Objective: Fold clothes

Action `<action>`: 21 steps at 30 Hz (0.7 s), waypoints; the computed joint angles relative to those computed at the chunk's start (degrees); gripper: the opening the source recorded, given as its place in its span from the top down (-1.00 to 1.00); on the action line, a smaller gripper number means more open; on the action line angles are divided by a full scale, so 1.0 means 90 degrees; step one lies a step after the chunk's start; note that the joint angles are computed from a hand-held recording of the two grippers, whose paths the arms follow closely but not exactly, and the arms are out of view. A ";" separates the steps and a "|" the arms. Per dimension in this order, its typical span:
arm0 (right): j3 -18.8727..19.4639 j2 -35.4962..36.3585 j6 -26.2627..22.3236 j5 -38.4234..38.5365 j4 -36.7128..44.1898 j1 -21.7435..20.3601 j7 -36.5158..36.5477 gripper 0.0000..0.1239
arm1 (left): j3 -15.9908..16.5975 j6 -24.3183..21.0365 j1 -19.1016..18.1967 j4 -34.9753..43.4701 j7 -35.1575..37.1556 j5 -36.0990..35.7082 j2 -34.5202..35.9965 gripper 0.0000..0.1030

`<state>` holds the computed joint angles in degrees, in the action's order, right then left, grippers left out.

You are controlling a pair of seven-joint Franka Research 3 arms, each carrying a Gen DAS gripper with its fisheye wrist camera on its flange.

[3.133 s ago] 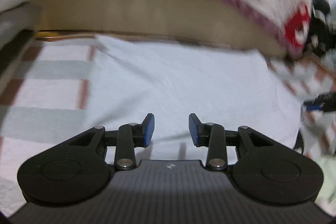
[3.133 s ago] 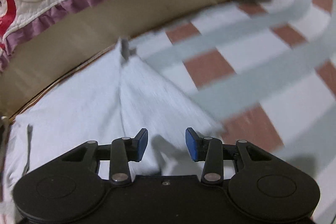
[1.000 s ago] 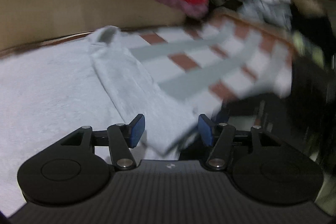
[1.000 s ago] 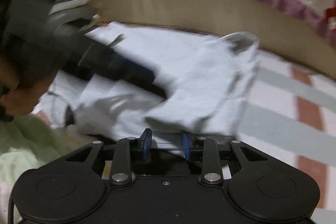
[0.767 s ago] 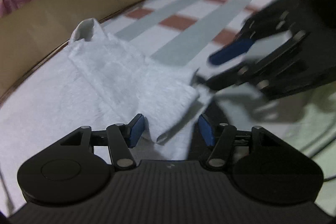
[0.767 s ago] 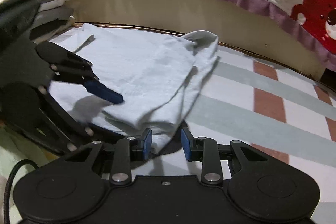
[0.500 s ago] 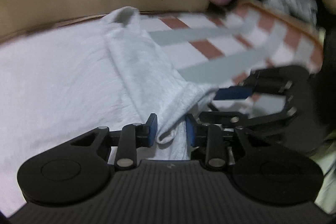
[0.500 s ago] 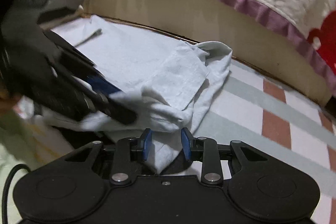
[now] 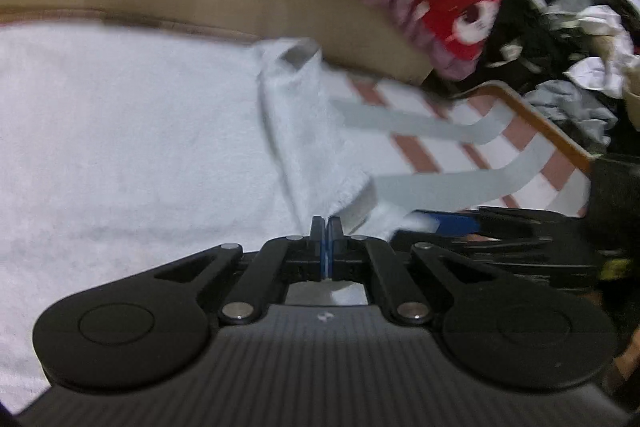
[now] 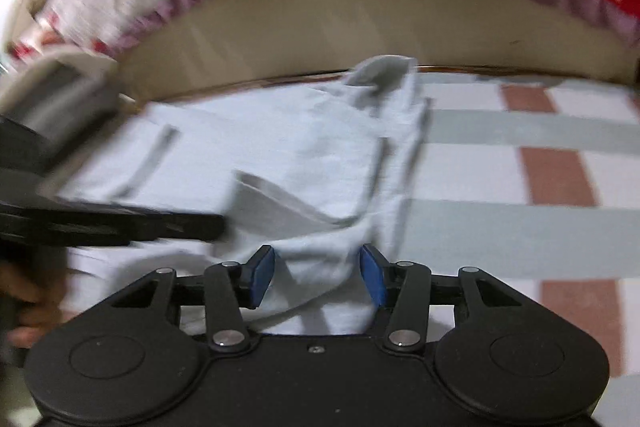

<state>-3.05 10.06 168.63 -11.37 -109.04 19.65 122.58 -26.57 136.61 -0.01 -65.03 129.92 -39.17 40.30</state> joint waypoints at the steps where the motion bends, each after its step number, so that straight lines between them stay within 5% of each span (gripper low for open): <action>1: -0.0230 0.0072 -0.0189 -0.0502 0.0135 0.0194 0.0364 0.22 | -0.0253 0.0377 0.0223 -0.0396 0.0422 -0.0409 -0.0196 0.99; 3: -0.0297 0.0211 -0.0261 -0.0862 0.0291 0.0251 0.0437 0.80 | -0.0665 0.1075 0.0599 -0.1042 0.1236 -0.1317 -0.0542 0.99; 5: -0.0540 0.0218 -0.0456 -0.1532 0.0345 0.0481 0.1045 0.80 | -0.0413 0.1599 0.0496 -0.1332 0.0800 -0.1568 -0.0801 0.99; 7: -0.0459 0.0150 -0.0455 -0.1666 0.0225 0.0427 0.1252 0.80 | 0.0337 0.1748 0.0041 -0.1367 -0.0728 -0.0878 -0.0913 1.00; 9: -0.0304 0.0095 -0.0474 -0.1550 0.0123 0.0310 0.1257 0.78 | 0.0615 0.1772 -0.0140 -0.1483 -0.1083 -0.0069 -0.0984 0.99; 11: -0.0179 0.0040 -0.0386 -0.1370 0.0029 0.0195 0.1197 0.77 | 0.0189 0.1833 0.0126 -0.1694 -0.0427 -0.0105 -0.1050 0.93; 13: -0.0225 -0.0006 -0.0237 -0.1682 -0.0020 0.0222 0.1225 0.77 | -0.0107 0.1383 0.0306 -0.1584 -0.0052 -0.0209 -0.0977 0.69; 16: -0.0194 -0.0063 -0.0479 -0.2072 0.0058 0.0241 0.1180 0.79 | -0.0427 0.1124 0.0419 -0.1725 0.1230 -0.0400 -0.1083 0.02; 19: -0.0001 -0.0133 -0.0240 -0.1520 -0.0053 0.0014 0.0950 0.79 | -0.0558 0.1250 0.0411 -0.2329 0.2768 -0.0567 -0.1508 0.01; 21: 0.0117 -0.0200 -0.0034 -0.0970 -0.0161 -0.0127 0.0728 0.79 | -0.0318 0.1318 0.0121 -0.2534 0.3046 -0.0255 -0.1674 0.01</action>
<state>-2.00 8.25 168.33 -20.09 -110.49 18.51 129.13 -29.43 148.48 1.08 -87.83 157.33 -41.47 25.24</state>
